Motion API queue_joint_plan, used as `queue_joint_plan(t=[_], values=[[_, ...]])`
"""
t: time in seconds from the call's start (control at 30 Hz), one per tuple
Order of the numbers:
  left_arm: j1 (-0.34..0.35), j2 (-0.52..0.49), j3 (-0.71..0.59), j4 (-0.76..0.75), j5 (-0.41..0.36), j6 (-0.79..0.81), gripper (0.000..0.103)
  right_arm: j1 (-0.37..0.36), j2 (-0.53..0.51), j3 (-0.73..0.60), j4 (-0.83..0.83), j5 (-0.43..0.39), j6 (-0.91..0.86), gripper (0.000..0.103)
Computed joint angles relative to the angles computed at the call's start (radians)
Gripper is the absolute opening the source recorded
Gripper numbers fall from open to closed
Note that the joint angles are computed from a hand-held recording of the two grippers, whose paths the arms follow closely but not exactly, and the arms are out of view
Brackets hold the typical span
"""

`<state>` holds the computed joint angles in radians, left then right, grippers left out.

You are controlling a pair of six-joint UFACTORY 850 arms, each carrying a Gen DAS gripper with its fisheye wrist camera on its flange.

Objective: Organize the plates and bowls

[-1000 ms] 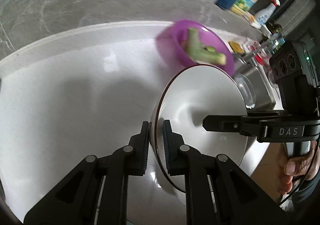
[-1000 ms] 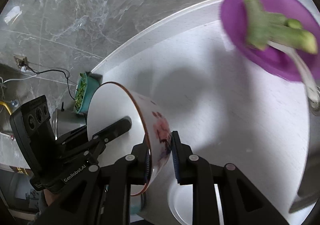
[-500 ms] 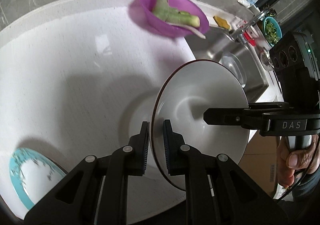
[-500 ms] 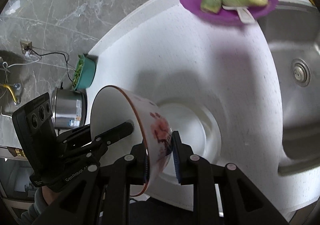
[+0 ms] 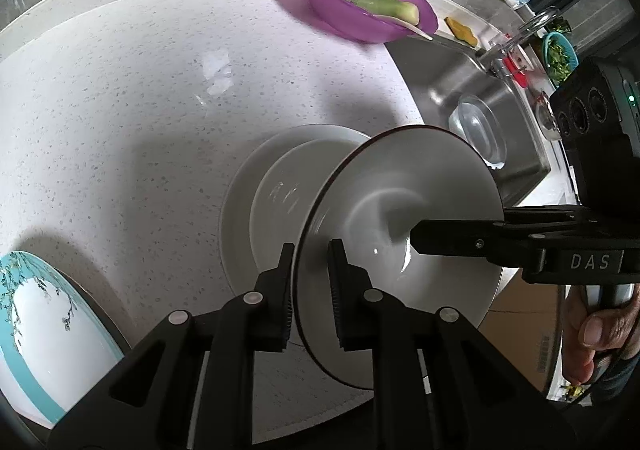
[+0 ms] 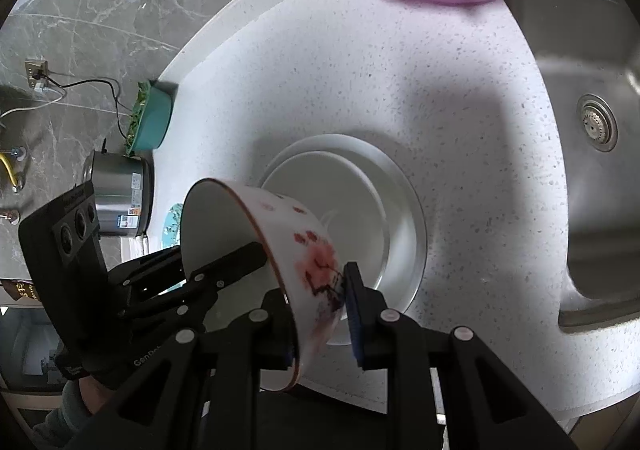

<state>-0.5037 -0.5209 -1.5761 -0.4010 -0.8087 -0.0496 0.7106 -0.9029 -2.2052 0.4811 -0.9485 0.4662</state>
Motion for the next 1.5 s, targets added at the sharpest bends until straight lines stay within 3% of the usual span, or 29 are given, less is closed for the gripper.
queue_joint_plan(t=[0.47, 0.83, 1.1, 1.4, 1.5], values=[[0.004, -0.076, -0.059, 0.010, -0.014, 0.012, 0.016, 0.002, -0.051, -0.058, -0.058, -0.047, 0.048, 0.023], [-0.014, -0.094, -0.086, 0.093, 0.010, -0.019, 0.016, 0.010, -0.101, -0.147, -0.108, -0.102, 0.077, 0.023], [-0.026, -0.100, -0.092, 0.152, 0.029, -0.044, 0.017, 0.010, -0.110, -0.162, -0.111, -0.099, 0.092, 0.023], [-0.039, -0.111, -0.103, 0.186, 0.036, -0.052, 0.023, 0.014, -0.104, -0.161, -0.129, -0.100, 0.105, 0.024], [-0.040, -0.109, -0.097, 0.173, 0.045, -0.045, 0.031, 0.014, -0.099, -0.155, -0.120, -0.092, 0.102, 0.027]])
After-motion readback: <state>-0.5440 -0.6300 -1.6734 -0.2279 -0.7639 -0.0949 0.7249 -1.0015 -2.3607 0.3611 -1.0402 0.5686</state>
